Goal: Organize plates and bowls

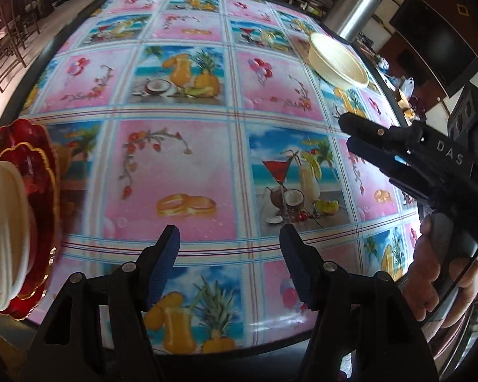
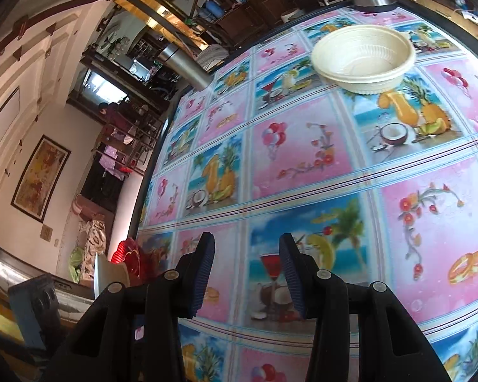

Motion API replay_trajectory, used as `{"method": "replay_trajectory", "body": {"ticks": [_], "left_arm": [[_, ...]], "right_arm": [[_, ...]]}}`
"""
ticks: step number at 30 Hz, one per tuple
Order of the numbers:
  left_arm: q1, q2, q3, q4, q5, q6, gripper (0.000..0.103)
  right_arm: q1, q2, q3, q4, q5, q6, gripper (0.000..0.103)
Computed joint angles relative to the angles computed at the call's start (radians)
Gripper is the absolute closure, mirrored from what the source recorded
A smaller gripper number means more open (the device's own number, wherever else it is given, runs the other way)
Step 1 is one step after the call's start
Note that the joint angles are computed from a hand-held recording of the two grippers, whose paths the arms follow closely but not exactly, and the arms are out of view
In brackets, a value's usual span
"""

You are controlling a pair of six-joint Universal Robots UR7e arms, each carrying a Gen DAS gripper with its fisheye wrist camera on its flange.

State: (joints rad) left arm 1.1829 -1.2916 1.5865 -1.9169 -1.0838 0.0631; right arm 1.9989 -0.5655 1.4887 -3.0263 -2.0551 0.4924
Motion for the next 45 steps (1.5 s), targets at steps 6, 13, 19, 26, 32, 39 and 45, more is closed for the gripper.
{"method": "replay_trajectory", "body": {"ticks": [6,13,19,26,32,39,45], "left_arm": [[-0.026,0.11,-0.091,0.053,-0.019,-0.023,0.039],[-0.062,0.288,-0.322,0.041,-0.043,-0.035,0.039],[-0.065,0.492,-0.572,0.066,-0.079,-0.08,0.039],[-0.035,0.653,-0.758,0.093,-0.136,-0.163,0.039],[-0.019,0.681,-0.762,0.039,-0.143,-0.19,0.039],[-0.013,0.682,-0.777,0.045,-0.195,-0.156,0.039],[0.002,0.696,-0.811,0.078,-0.301,-0.145,0.039]], "right_arm": [[-0.057,-0.112,0.12,-0.07,-0.064,0.029,0.058],[-0.115,-0.192,0.117,-0.112,-0.126,0.007,0.057],[-0.176,-0.197,0.024,-0.042,-0.087,0.021,0.057],[-0.214,-0.147,-0.127,0.135,-0.113,0.008,0.057],[-0.236,-0.119,-0.163,0.174,-0.078,-0.02,0.058],[-0.233,-0.115,-0.157,0.139,-0.09,-0.03,0.057],[-0.234,-0.118,-0.147,0.121,-0.087,-0.022,0.057]]}}
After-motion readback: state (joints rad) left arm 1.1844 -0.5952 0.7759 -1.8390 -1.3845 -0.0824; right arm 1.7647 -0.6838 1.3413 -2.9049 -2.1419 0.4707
